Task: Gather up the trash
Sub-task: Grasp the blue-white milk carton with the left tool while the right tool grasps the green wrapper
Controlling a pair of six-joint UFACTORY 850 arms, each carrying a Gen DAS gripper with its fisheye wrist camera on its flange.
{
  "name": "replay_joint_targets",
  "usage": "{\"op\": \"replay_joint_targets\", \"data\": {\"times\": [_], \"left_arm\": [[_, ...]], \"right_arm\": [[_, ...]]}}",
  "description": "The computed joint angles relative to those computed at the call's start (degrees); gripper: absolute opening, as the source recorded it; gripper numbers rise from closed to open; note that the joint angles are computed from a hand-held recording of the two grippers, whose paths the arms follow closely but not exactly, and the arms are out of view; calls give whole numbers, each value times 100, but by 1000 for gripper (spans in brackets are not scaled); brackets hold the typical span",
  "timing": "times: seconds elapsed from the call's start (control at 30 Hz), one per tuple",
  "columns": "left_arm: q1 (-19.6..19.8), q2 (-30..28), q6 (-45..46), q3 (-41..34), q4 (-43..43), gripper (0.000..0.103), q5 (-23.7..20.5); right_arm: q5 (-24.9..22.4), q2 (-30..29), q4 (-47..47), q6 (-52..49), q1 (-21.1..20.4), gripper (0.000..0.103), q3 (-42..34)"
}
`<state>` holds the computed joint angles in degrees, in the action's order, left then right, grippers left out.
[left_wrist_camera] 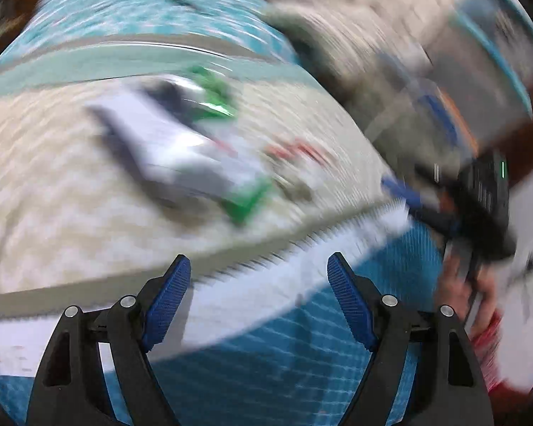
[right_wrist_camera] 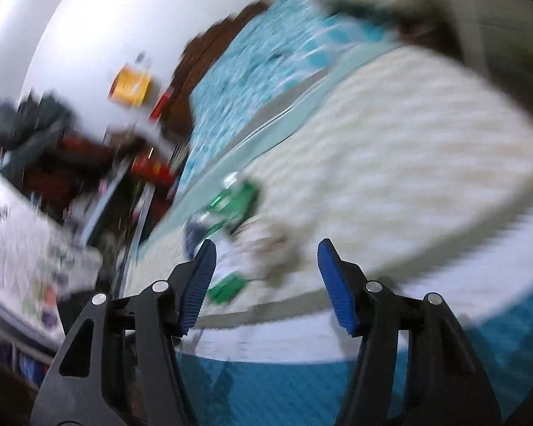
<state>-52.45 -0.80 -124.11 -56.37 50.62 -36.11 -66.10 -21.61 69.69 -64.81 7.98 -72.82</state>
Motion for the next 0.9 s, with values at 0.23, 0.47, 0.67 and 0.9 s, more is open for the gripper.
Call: {"op": "replay_joint_targets", "data": {"times": [0.23,0.47,0.67,0.9], "left_arm": [[1029,737,-548,726,-116,86,421],[1481,400,166,655,-572,75,834],[1019,975,-783,1177,211,59,875],[92,1496,-792,1476,-24,56,322]], "right_arm": [[1228,560,-883,-867,1379,77,331],[2886,635,-2091,-666,2066,77,599],[2219,711,-1493,-984,1613,15,730],[753,1407,-743,-1440,884,13,1480]]}}
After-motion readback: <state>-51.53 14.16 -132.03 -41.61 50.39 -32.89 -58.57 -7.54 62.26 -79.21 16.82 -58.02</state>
